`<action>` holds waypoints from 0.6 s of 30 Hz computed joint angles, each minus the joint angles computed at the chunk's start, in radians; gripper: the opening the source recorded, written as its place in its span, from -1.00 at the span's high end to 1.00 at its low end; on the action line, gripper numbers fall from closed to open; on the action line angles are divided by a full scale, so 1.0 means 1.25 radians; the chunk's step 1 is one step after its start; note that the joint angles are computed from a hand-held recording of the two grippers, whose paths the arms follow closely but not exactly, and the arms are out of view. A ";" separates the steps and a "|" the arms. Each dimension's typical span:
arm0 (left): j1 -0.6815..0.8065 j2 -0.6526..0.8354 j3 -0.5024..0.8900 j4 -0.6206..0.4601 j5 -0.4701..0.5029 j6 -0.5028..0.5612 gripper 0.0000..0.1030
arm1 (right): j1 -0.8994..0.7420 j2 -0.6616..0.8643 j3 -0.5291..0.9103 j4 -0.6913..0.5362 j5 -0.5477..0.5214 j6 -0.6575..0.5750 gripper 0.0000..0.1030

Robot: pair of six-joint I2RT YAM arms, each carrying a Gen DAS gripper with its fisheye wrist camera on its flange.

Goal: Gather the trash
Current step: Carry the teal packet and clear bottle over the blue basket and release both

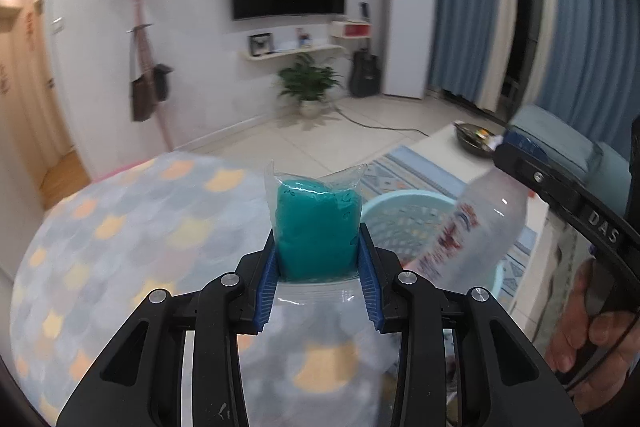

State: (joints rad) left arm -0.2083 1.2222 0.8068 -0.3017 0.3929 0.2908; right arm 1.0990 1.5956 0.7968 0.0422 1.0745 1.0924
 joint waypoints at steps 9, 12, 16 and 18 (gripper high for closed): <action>-0.175 0.179 0.089 0.053 -0.055 -0.042 0.33 | -0.101 -0.063 -0.107 -0.104 0.000 0.107 0.27; -0.222 0.250 0.115 0.065 -0.085 -0.036 0.33 | -0.137 -0.040 -0.134 -0.095 -0.038 0.132 0.27; -0.255 0.348 0.160 0.057 -0.084 -0.033 0.29 | -0.178 0.001 -0.176 -0.049 -0.087 0.146 0.26; -0.263 0.398 0.191 0.038 -0.081 -0.032 0.26 | -0.202 0.016 -0.203 -0.001 -0.133 0.136 0.19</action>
